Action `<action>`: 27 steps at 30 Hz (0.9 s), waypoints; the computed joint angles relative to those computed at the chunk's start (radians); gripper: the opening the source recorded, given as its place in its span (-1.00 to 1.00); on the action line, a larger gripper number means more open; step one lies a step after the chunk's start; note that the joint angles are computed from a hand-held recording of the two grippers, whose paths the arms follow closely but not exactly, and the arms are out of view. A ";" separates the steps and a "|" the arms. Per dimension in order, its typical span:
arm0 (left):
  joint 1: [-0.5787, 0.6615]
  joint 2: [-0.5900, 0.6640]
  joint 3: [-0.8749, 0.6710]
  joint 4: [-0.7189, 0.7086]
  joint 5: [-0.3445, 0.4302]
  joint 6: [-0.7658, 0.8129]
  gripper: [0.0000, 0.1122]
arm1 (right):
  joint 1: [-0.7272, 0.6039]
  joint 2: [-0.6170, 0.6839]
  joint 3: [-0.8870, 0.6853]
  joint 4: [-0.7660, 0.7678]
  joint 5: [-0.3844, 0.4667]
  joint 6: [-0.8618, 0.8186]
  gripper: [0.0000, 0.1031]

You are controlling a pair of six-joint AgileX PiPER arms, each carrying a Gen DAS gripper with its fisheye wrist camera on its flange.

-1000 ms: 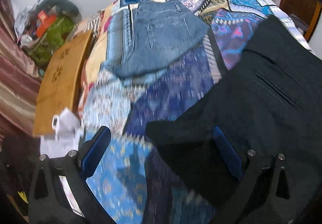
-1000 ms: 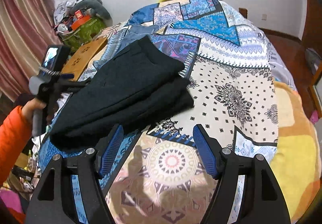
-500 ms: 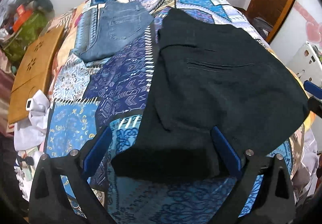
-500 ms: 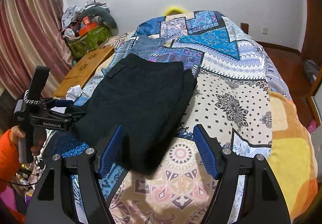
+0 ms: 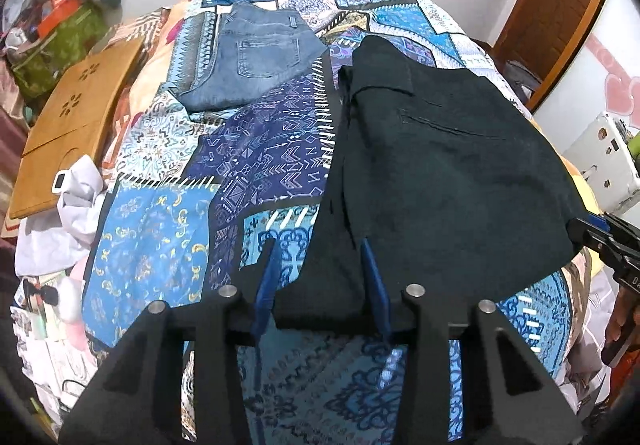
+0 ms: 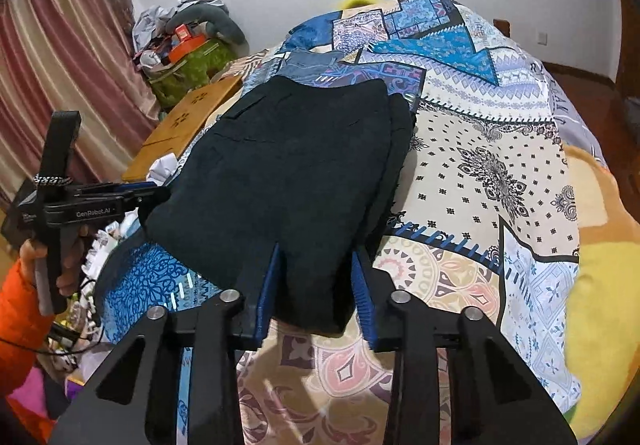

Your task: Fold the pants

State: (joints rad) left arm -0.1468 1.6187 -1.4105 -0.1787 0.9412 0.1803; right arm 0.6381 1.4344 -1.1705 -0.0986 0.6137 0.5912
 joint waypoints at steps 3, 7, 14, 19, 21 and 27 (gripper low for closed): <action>-0.008 -0.028 0.041 0.024 -0.035 -0.016 -0.26 | -0.003 0.002 -0.009 0.005 0.013 -0.012 -0.42; -0.002 -0.034 0.031 0.065 -0.019 -0.024 -0.25 | 0.020 -0.009 -0.020 -0.051 0.045 0.029 -0.46; -0.015 -0.048 -0.031 0.163 0.002 -0.029 -0.18 | -0.010 -0.048 -0.055 -0.070 0.105 0.004 -0.45; -0.029 0.010 -0.171 0.118 0.026 -0.022 0.17 | -0.050 -0.036 -0.116 -0.123 0.117 0.020 -0.04; -0.055 0.045 -0.237 0.142 0.007 -0.037 0.49 | -0.073 -0.013 -0.155 -0.110 0.122 -0.015 0.03; -0.087 0.219 -0.501 0.126 0.046 -0.036 0.72 | -0.161 0.102 -0.282 0.001 0.110 -0.165 0.18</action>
State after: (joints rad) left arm -0.2333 1.8382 -1.9116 -0.0531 0.9870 0.1442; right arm 0.4767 1.5362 -1.4520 -0.0978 0.7236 0.4264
